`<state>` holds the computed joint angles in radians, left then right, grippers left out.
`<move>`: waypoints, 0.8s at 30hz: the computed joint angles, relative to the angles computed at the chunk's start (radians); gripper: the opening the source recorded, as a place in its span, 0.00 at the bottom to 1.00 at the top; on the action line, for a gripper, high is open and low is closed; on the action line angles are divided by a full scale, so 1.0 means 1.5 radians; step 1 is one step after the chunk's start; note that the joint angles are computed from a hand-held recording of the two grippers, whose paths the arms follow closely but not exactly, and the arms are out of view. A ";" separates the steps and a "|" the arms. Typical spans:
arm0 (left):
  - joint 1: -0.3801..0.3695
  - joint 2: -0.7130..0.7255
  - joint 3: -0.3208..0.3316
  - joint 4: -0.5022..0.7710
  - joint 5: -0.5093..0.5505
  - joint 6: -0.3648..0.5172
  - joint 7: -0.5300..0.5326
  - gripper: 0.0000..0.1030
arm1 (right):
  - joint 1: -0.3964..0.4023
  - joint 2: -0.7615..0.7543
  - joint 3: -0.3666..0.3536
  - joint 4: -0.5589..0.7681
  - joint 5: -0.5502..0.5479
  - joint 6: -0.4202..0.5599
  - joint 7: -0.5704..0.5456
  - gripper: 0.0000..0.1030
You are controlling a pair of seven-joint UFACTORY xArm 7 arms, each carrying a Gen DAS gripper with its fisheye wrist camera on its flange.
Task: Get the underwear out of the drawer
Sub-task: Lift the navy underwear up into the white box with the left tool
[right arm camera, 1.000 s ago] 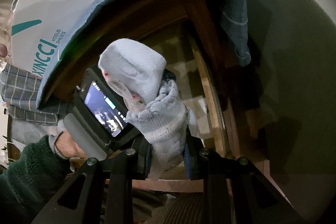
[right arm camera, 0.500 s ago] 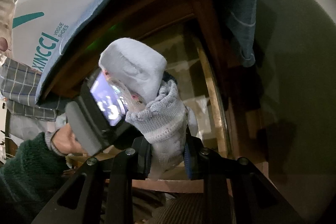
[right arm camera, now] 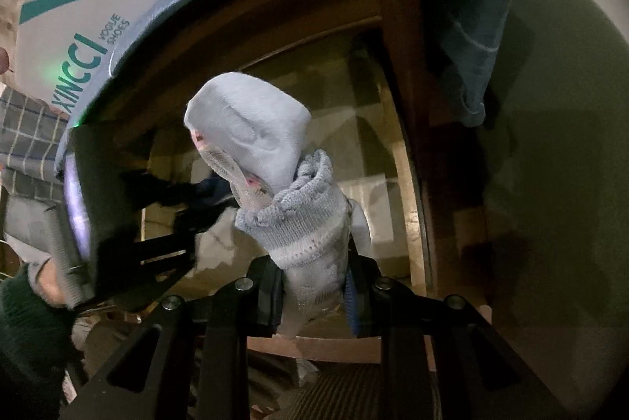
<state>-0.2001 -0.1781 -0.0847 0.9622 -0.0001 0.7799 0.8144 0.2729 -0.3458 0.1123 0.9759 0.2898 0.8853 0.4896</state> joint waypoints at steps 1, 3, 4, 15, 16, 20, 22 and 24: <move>0.002 -0.008 0.004 0.000 -0.009 0.006 -0.001 0.21 | 0.000 0.002 0.000 0.003 -0.001 0.002 0.000 0.22; -0.006 -0.012 -0.010 0.031 -0.022 0.041 -0.050 0.21 | -0.002 0.006 0.005 0.010 -0.012 0.007 0.008 0.22; -0.006 -0.030 -0.005 0.030 -0.035 0.054 -0.058 0.21 | -0.001 0.010 0.005 0.014 -0.012 0.009 0.006 0.22; 0.013 -0.122 0.030 0.024 -0.133 0.132 -0.155 0.21 | 0.002 0.011 0.007 0.016 -0.019 0.015 0.002 0.22; 0.015 -0.131 0.034 0.028 -0.136 0.141 -0.161 0.21 | 0.003 0.013 0.007 0.018 -0.019 0.017 0.001 0.22; 0.022 -0.158 0.042 0.041 -0.146 0.156 -0.194 0.21 | 0.002 0.015 0.008 0.021 -0.024 0.023 0.001 0.22; 0.025 -0.172 0.043 0.048 -0.147 0.155 -0.212 0.21 | 0.002 0.016 0.010 0.023 -0.028 0.024 0.002 0.22; 0.024 -0.187 0.047 0.059 -0.153 0.160 -0.222 0.21 | 0.002 0.019 0.011 0.028 -0.031 0.028 0.005 0.22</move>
